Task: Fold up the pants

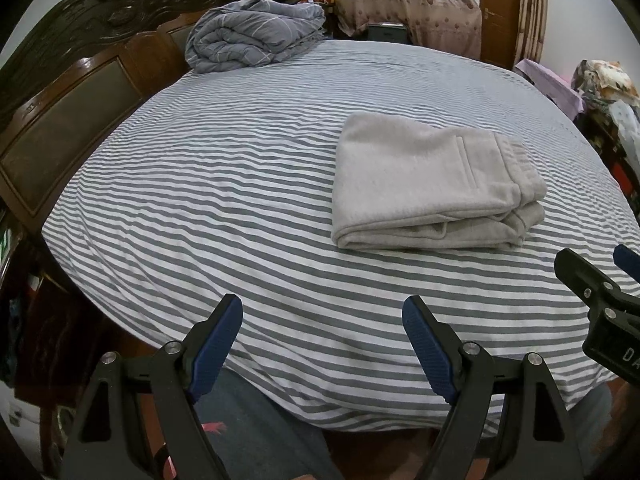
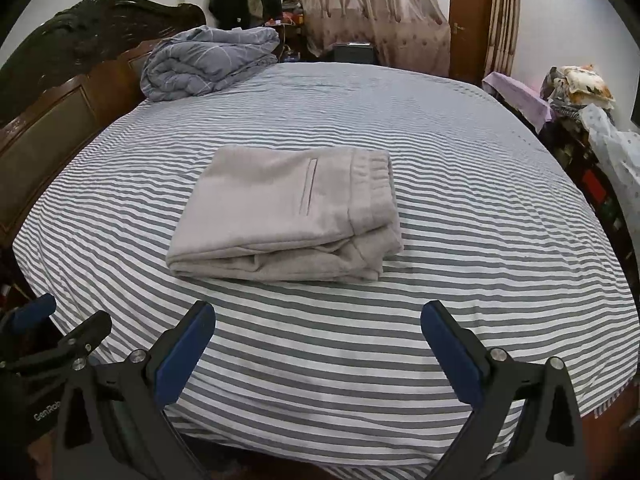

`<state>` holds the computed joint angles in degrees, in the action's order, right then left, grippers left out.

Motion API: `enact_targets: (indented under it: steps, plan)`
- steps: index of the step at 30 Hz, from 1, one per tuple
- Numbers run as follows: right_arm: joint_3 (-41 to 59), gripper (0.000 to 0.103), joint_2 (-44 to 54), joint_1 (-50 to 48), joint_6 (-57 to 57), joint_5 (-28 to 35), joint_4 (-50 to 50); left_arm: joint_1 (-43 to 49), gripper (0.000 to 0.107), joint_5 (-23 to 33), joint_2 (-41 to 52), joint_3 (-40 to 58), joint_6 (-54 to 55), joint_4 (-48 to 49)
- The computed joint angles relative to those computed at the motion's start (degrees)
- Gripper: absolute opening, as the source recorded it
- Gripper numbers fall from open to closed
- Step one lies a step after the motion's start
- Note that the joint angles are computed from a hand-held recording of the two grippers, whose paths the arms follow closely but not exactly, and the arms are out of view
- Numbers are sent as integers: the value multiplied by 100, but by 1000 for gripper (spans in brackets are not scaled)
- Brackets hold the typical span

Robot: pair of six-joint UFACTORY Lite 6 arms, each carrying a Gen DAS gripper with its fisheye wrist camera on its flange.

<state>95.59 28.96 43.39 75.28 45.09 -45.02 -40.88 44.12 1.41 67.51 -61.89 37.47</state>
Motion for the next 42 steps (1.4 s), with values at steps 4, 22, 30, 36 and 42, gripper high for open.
enact_targets:
  steps: [4, 22, 30, 36, 42]
  plan:
    - [-97, 102, -58, -53, -3, -96, 79, -19, 82, 3, -6, -6, -6, 5]
    - [-200, 102, -37, -118, -84, -225, 189, 20, 82, -50, 148, 35, -48, 303]
    - [-298, 102, -76, -155, -48, -262, 183, 68, 82, -101, 204, 75, 44, 252]
    - [-345, 102, -91, -201, -80, -312, 201, 61, 82, -111, 225, 66, 30, 300]
    - [-389, 102, -104, -238, -87, -366, 247, 10, 82, -156, 240, 42, -54, 342]
